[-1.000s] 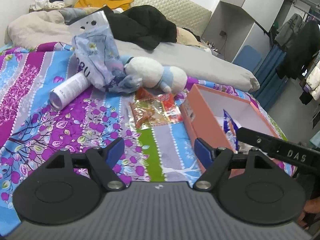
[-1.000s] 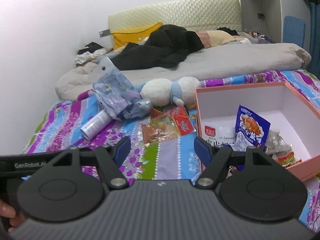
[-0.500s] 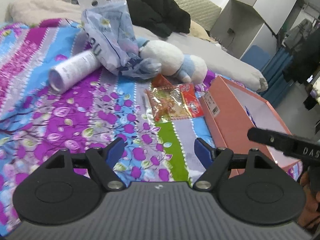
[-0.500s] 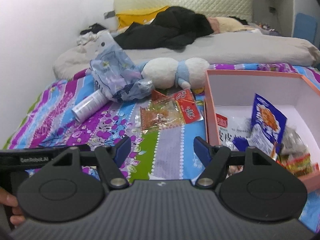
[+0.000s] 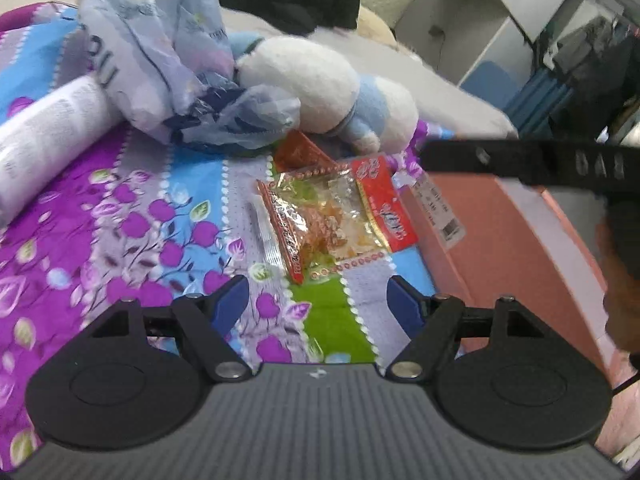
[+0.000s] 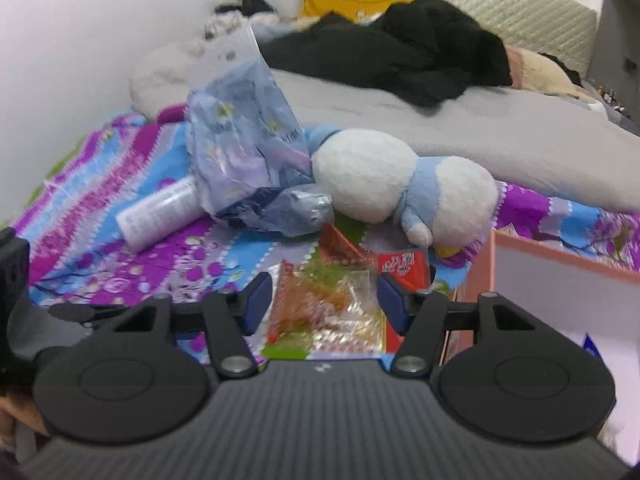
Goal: Organize snacks
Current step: 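Grasp the clear red-label spicy strip pack with the left tool while the right grasps the red foil bag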
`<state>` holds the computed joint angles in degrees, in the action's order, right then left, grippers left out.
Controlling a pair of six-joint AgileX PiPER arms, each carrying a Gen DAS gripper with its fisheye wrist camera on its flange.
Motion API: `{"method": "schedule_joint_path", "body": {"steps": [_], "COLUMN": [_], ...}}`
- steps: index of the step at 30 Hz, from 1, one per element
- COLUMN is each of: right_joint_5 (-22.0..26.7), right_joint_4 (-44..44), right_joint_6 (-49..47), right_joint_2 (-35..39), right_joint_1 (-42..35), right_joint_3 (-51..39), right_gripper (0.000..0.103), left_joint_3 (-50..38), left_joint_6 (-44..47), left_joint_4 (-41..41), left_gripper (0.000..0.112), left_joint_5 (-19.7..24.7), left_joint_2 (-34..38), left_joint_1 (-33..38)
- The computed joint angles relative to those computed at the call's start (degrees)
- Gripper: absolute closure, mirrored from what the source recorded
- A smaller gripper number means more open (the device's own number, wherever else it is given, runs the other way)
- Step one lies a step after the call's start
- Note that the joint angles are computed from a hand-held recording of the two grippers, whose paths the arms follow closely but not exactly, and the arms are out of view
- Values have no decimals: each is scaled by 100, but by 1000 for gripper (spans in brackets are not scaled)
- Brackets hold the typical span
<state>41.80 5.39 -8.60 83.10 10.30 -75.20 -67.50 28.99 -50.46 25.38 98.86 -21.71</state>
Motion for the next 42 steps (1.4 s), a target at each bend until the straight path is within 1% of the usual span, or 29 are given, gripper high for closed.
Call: {"method": "schedule_joint_path", "body": {"steps": [3,6,8,10,11,13,15,17,19,20,21,22,23,25,28,30,33,37,39,42], "right_joint_5": [119,168,259,340,419,556,585,623,584,598,600,590,629,609,348,175,-2,-122,-162,-312], "right_joint_4": [196,-51,-96,-7,153,142,118,-114,-356,-402,-436,-446,-420,-418,-594,-807,-1017,-1196,-1098,-1266], "right_joint_6": [-282,-336,-391,-525,-645,-607,-743,-704,-566,-559,-555,-545,-527,-398,-363,-287,-138,57,37,95], "right_joint_2": [554,1118,1515,1878,2068,2397,2649,2890,3072,3157,3217,3266,3325,3347,3091,2848,2510,2034,1787,1411], "right_joint_1": [-74,-9,-6,-34,-87,-85,-62,2,50,52,55,48,23,-2,60,154,276,390,401,498], "right_joint_3": [-463,-926,-1280,-1594,-1777,-2127,-2365,-2574,-2694,-2761,-2796,-2814,-2861,-2851,-2503,-2223,-1859,-1486,-1315,-1035], "right_gripper": [45,47,50,51,51,51,51,51,51,51,53,64,67,69,74,76,79,82,83,84], "left_joint_3": [-347,-652,-913,-1090,-1160,-1302,-1361,-1473,-1512,-1502,-1508,-1526,-1506,-1472,-1397,-1230,-1024,-625,-320,101], "left_joint_6": [-26,-106,-153,14,-14,-89,-337,-720,-836,-898,-1016,-1264,-1298,-1382,-1636,-1633,-1544,-1686,-1626,-1730], "left_joint_4": [148,284,308,119,134,170,649,1263,1435,1488,1588,1796,1775,1737,1931,1811,1527,1512,1311,1172], "left_gripper": [33,33,33,35,37,41,43,43,44,45,50,52,54,57,66,74,80,85,89,93], "left_joint_5": [-59,-151,-95,-27,-21,-4,-213,-331,-425,-464,-495,-528,-536,-574,-579,-558,-487,-521,-535,-541], "left_joint_2": [366,672,909,1093,1160,1303,1355,1417,1474,1483,1492,1503,1488,1473,1383,1231,1063,717,469,100], "left_joint_1": [-77,-139,-129,-88,-87,-67,-177,-307,-364,-379,-384,-396,-385,-363,-379,-378,-324,-315,-277,-211]}}
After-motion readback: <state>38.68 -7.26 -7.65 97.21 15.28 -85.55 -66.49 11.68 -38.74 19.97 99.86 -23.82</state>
